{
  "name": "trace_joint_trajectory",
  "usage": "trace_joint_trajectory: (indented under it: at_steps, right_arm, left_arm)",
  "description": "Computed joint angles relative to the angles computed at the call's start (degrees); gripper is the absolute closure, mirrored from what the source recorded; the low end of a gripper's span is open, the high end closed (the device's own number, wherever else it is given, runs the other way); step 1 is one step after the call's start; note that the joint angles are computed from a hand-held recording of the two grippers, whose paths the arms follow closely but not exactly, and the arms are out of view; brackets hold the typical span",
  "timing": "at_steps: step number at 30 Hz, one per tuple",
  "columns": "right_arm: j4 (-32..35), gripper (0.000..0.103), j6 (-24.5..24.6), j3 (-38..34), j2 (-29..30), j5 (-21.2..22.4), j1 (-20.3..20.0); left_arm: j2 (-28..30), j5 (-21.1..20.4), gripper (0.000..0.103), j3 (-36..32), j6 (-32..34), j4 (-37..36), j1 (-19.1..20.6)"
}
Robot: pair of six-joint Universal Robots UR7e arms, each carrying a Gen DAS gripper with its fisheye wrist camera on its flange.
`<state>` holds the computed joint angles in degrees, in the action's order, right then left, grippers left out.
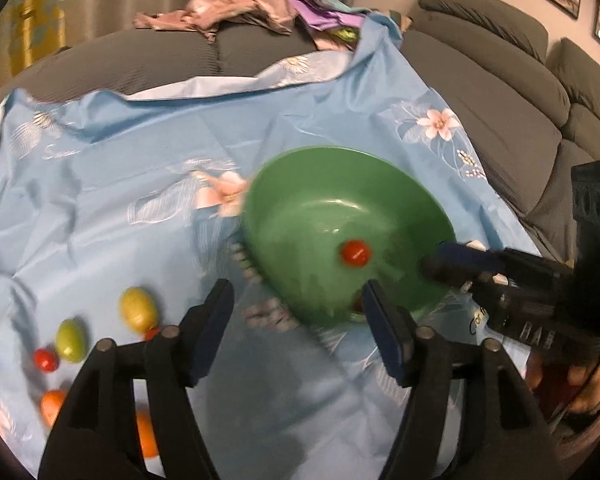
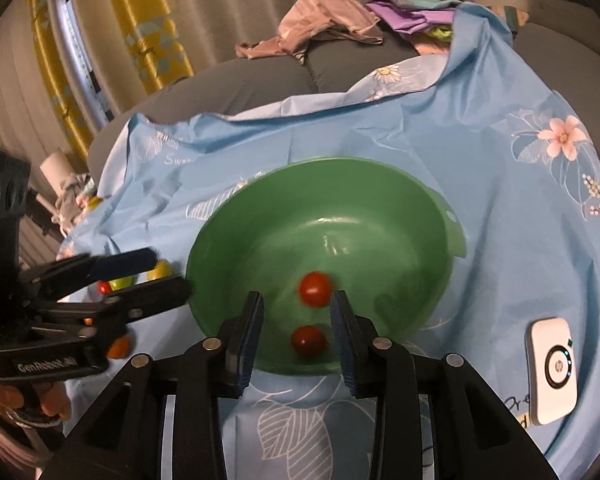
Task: Organize fruits
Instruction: 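Move both open tools back toward the remaining fruits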
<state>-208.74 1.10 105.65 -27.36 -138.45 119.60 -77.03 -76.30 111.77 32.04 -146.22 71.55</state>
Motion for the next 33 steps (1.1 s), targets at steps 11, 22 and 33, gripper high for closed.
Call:
trace_joint_trajectory:
  at_steps: [11,22,33]
  right_arm:
    - [1.6,0.068,3.0,0.9,-0.7,-1.1,2.0]
    - [8.8,0.068,1.9,-3.7,2.3,1.1,4.7]
    - [17.9,0.068,1.1,-8.6,5.4,3.6,5.4]
  left_arm:
    - [-8.1,5.3,0.025,0.6,-4.1,-0.3,6.8]
    - [-13.0,6.8,0.023,0.9,-6.0,1.6,11.5]
    - [-13.6,5.5,0.024,0.2,-6.6,3.2,14.3]
